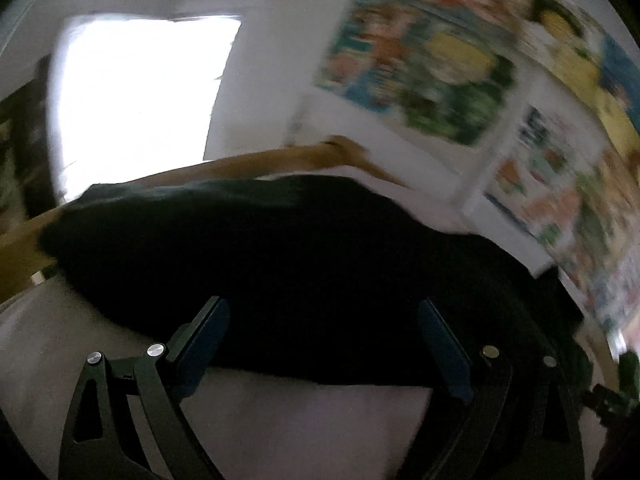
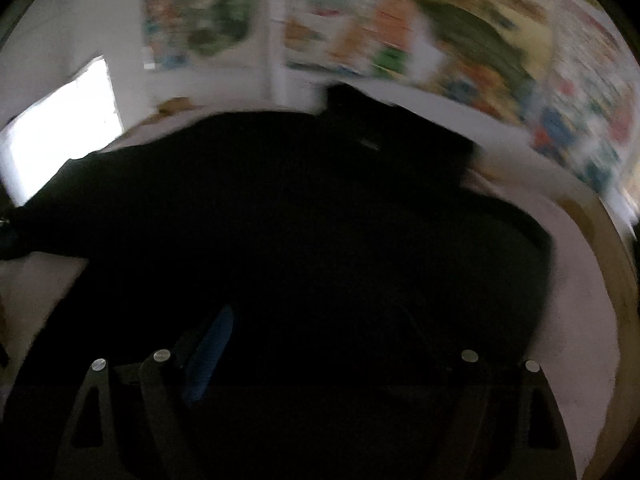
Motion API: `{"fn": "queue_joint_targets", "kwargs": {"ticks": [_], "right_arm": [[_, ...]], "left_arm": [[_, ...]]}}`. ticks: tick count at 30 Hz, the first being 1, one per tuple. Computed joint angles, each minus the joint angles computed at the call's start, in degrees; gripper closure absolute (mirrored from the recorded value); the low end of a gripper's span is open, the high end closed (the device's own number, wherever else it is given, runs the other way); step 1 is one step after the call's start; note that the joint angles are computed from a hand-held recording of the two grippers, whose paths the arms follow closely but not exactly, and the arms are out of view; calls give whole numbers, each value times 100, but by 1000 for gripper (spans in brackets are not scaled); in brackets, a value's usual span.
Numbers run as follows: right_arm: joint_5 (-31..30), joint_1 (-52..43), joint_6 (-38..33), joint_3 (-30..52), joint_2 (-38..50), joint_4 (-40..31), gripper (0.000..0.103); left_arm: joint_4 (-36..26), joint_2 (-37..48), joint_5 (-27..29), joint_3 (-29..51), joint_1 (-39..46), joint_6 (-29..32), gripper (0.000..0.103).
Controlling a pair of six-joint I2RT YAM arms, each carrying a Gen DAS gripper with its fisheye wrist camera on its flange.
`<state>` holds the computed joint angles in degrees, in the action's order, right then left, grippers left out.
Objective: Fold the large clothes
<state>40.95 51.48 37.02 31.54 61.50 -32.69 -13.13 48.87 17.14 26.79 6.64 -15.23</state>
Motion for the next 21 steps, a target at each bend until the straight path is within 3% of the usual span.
{"fn": "queue_joint_targets", "kwargs": {"ticks": [4, 10, 16, 21], "right_arm": [[100, 193, -339, 473, 1456, 1362, 18], [610, -41, -994, 1248, 3679, 2871, 18], [669, -612, -1831, 1468, 4884, 4083, 18], [518, -887, -2086, 1565, 5473, 4617, 10]], "left_arm": [[-270, -156, 352, -15, 1061, -384, 11], [154, 192, 349, -350, 2035, -881, 11], [842, 226, 308, -836, 2108, -845, 9], [1456, 76, 946, -1298, 2655, -874, 9]]}}
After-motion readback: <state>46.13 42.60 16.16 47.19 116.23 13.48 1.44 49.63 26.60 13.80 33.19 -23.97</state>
